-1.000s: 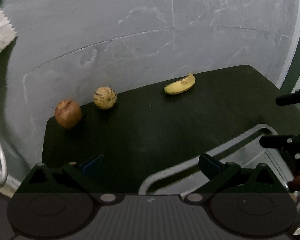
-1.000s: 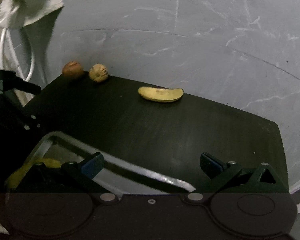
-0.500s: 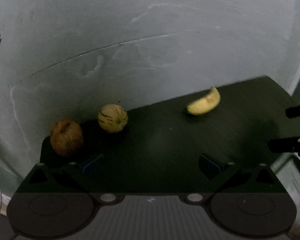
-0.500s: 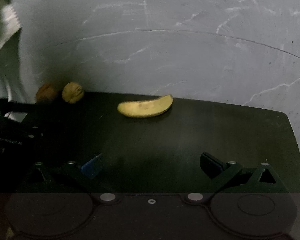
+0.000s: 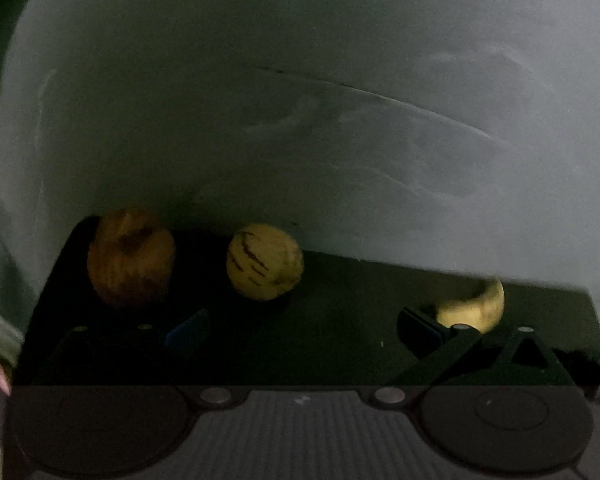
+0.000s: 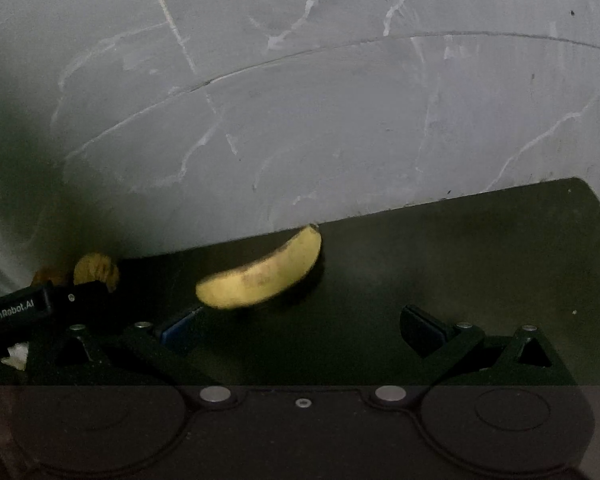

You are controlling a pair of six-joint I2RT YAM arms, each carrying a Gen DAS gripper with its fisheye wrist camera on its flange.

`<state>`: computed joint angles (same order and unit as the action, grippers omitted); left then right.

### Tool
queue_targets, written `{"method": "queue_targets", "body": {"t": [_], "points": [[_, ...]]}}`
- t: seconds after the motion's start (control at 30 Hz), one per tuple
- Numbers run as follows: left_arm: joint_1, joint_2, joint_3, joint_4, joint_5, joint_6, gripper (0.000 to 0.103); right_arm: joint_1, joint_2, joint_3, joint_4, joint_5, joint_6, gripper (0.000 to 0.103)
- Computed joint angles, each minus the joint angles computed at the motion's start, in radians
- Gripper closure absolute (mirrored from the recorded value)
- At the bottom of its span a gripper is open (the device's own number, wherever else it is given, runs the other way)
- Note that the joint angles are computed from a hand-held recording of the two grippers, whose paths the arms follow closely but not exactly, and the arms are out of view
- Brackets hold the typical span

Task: Organize fruits
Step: 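Grasp the striped melon with the left tool while the right tool grasps the yellow banana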

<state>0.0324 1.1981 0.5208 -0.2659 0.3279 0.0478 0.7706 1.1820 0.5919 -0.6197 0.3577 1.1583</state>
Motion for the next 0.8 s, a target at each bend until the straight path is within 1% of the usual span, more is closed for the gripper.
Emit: {"method": "queue_targets", "body": {"t": [0.1, 0.17, 0.33, 0.37, 0.47, 0.53, 0.67, 0.8], "points": [[0.005, 0.044, 0.012, 0.032, 0.006, -0.070, 0.001, -0.020, 0.039, -0.005, 0.057, -0.006, 0.034, 0.001], [-0.003, 0.066, 0.017, 0.060, -0.002, -0.100, 0.001, -0.029, 0.067, -0.005, 0.092, -0.014, 0.065, 0.003], [-0.043, 0.103, 0.019, 0.124, -0.067, -0.146, 0.001, -0.050, 0.156, 0.016, 0.145, -0.033, 0.114, 0.013], [-0.053, 0.111, 0.018, 0.138, -0.083, -0.152, 0.001, -0.052, 0.173, 0.023, 0.151, -0.034, 0.122, 0.014], [-0.070, 0.132, 0.026, 0.163, -0.110, -0.153, 0.003, -0.063, 0.214, 0.037, 0.178, -0.041, 0.132, 0.017], [-0.078, 0.148, 0.033, 0.174, -0.120, -0.153, 0.005, -0.070, 0.243, 0.052, 0.188, -0.045, 0.134, 0.022], [-0.078, 0.186, 0.055, 0.181, -0.122, -0.154, 0.011, -0.071, 0.289, 0.080, 0.197, -0.039, 0.144, 0.027], [-0.067, 0.212, 0.072, 0.186, -0.122, -0.143, 0.013, -0.073, 0.317, 0.092, 0.207, -0.040, 0.156, 0.033]]}}
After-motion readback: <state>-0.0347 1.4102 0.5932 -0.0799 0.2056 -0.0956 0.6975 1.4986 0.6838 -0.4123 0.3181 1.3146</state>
